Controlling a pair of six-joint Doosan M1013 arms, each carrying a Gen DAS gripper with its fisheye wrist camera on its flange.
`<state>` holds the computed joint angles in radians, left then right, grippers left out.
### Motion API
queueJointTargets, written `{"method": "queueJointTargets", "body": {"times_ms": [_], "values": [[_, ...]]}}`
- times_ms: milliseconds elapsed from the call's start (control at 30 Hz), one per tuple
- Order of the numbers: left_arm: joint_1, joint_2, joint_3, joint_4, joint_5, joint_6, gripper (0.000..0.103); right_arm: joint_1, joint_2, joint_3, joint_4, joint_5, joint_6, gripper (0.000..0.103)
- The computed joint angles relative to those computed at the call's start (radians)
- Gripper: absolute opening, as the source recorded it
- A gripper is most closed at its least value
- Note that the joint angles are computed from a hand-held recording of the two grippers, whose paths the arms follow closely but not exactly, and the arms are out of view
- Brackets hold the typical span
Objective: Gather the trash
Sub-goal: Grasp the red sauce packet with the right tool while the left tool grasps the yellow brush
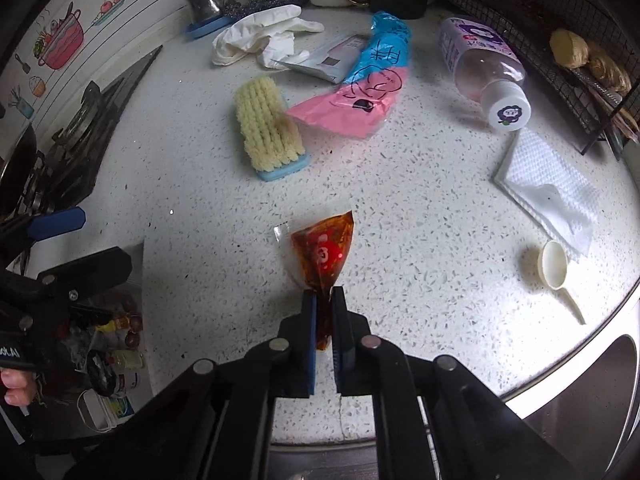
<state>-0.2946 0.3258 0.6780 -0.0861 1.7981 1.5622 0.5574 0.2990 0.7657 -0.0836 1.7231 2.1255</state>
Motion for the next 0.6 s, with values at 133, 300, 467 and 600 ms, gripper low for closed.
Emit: {"method": "queueJointTargets", "body": {"times_ms": [133, 300, 467, 600], "values": [[-0.007, 0.043, -0.067, -0.017, 0.025, -0.031, 0.103, -0.006, -0.003, -0.025, -0.014, -0.005, 0.008, 0.006], [-0.033, 0.101, -0.136, -0.035, 0.033, -0.041, 0.103, -0.029, -0.009, -0.044, -0.032, -0.009, 0.02, 0.006], [-0.071, 0.142, -0.166, 0.021, 0.03, -0.053, 0.103, -0.052, -0.011, -0.041, -0.04, -0.014, 0.042, 0.006], [-0.075, 0.165, -0.186, 0.021, 0.026, -0.097, 0.103, -0.069, -0.016, -0.023, -0.032, -0.021, 0.062, 0.006]]}}
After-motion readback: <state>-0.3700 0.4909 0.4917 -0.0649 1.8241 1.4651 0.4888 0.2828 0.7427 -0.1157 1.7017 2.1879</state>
